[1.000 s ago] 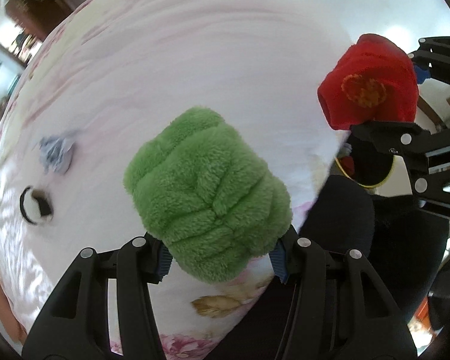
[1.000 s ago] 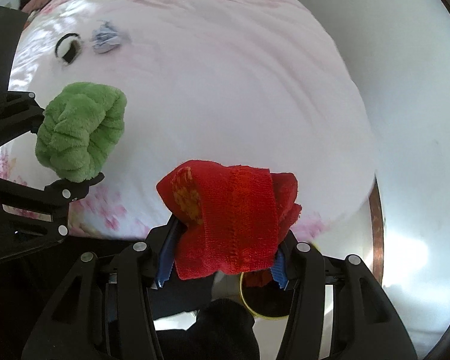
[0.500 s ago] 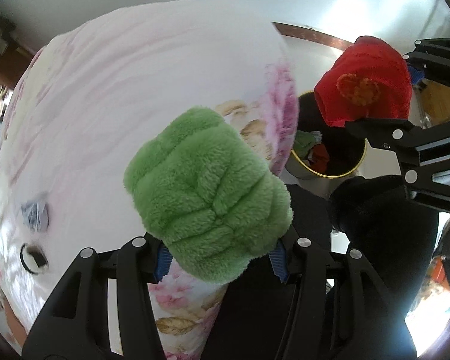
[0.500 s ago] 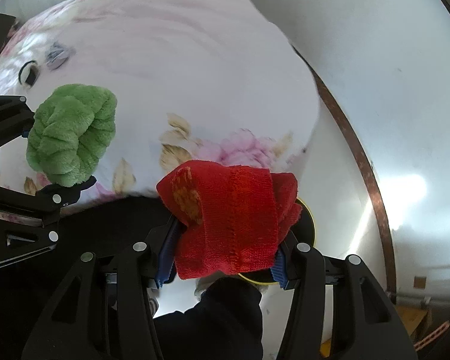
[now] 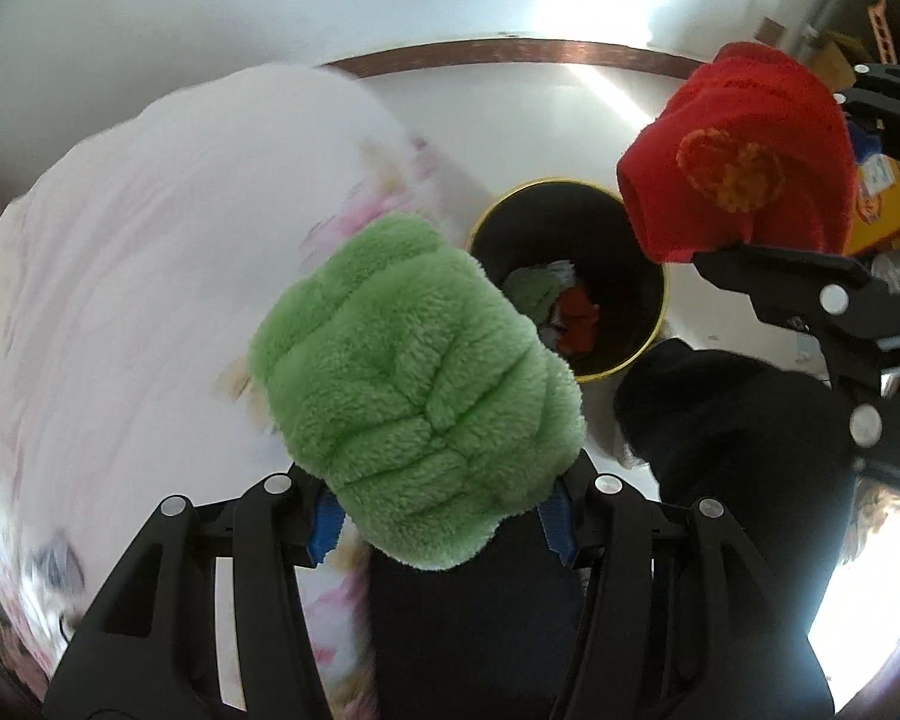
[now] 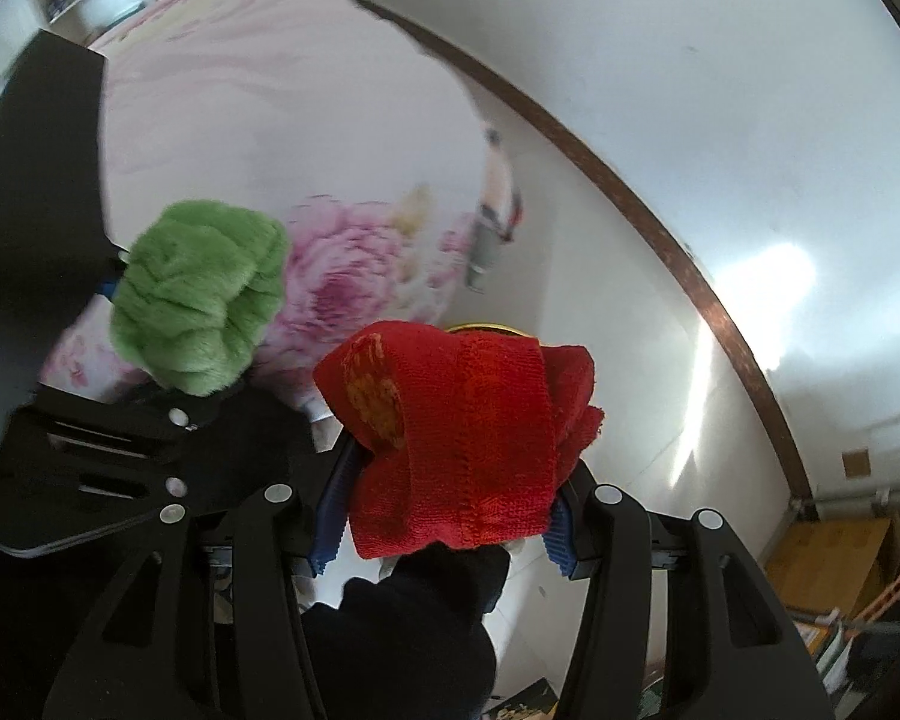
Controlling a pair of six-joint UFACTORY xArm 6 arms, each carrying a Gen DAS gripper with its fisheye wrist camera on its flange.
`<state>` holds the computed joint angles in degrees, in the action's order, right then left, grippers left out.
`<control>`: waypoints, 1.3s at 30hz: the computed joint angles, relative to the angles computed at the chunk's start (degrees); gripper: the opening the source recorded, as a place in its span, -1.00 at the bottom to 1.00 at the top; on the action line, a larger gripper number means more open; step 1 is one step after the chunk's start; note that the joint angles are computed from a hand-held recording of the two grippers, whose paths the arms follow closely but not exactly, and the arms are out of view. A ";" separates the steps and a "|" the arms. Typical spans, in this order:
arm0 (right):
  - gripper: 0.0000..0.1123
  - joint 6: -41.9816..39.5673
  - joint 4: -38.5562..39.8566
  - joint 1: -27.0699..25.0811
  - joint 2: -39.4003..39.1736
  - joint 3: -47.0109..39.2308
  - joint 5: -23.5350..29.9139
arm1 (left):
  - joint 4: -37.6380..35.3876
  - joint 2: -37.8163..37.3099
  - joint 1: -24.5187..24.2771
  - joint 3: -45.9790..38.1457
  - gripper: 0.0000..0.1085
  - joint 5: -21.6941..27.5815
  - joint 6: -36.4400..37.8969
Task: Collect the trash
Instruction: 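Open both tools to drop the socks into the bin, then move both tools back over the white sock and blue paper on the bed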
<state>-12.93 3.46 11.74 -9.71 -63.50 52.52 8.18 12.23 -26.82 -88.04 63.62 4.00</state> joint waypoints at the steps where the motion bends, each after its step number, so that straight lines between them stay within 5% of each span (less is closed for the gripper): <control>1: -0.12 0.12 0.15 -0.82 -0.19 0.35 -0.30 | -0.19 1.50 -0.47 -1.35 -0.05 -0.25 0.70; 6: -0.12 0.70 0.18 -3.93 1.03 0.21 -0.89 | -2.61 9.31 -1.83 -8.80 -0.03 0.37 4.71; 13: -0.12 1.50 -0.27 -6.55 3.87 -0.92 -1.66 | -2.32 20.01 -3.22 -21.07 0.38 4.09 7.76; 22: -0.05 2.30 -0.45 -6.69 7.80 -2.94 -2.17 | 1.14 17.73 -2.70 -18.06 0.44 0.01 6.06; 27: 0.50 5.17 -3.37 -5.35 8.41 -3.21 -3.50 | 2.47 14.92 -1.83 -15.18 0.45 -0.79 4.75; 39: 0.51 7.54 -3.97 -2.72 9.29 -5.82 -1.09 | 2.14 6.71 0.62 -6.60 0.50 -2.45 4.04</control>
<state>-5.39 -0.50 9.01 -0.42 -69.32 51.43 10.32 18.94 -26.21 -94.64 61.17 8.04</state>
